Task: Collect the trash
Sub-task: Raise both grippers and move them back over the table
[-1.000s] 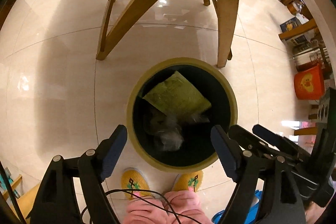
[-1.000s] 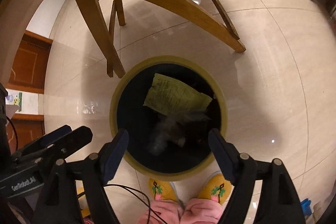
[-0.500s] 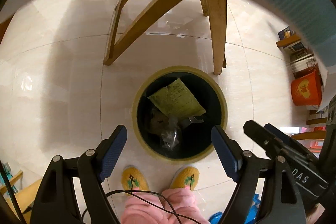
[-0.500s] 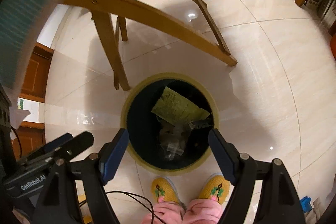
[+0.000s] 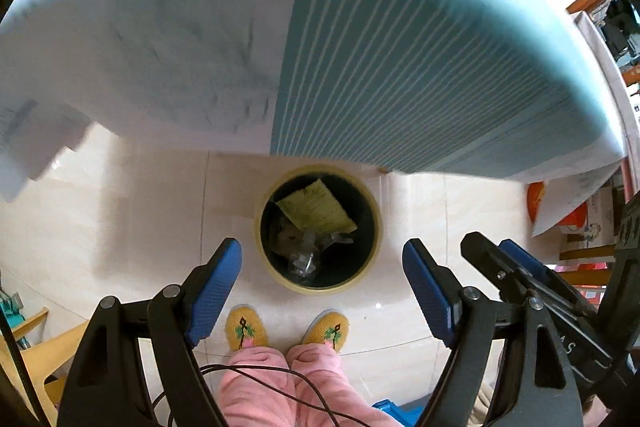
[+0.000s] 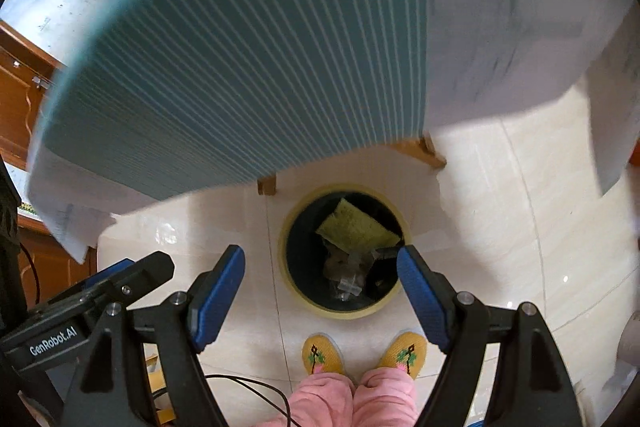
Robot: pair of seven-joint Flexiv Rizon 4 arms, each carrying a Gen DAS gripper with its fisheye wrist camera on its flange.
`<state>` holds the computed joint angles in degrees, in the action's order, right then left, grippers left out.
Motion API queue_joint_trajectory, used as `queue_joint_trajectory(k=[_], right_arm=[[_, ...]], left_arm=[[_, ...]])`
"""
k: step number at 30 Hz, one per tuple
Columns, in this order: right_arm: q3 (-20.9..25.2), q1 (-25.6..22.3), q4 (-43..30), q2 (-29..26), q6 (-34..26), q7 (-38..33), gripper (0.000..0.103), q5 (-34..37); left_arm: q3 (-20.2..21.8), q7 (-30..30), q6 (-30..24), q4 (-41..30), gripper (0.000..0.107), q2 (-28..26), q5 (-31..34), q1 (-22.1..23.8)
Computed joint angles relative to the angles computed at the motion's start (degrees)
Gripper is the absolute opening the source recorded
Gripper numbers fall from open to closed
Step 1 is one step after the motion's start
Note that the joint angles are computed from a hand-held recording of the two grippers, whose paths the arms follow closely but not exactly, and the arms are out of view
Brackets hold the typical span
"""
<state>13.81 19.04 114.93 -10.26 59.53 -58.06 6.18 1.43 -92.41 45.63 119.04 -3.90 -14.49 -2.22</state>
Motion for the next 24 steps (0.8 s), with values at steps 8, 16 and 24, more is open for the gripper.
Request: queue_joint_trajectory(k=[8,16,24], right_arm=[[-1.1,-0.6,-6.0,5.9,-7.9,-2.9,0.079,-1.5],[-1.8,-0.3,-11.8,8.9,-14.0,-4.9,0.079,-1.6],[-2.4,-0.4,-16.2,10.7,-18.0,-7.3,0.079,-1.4]], left_arm=[[0.2,-2.5,-8.5,-7.8,0.082,4.3,4.1,0.6],[-0.7,-6.3,-15.0,-16.5,0.082,5.8,8.8,0.6],[-1.3,-9.4,-17.4,-22.1,0.082,6.7,12.7,-0.1]])
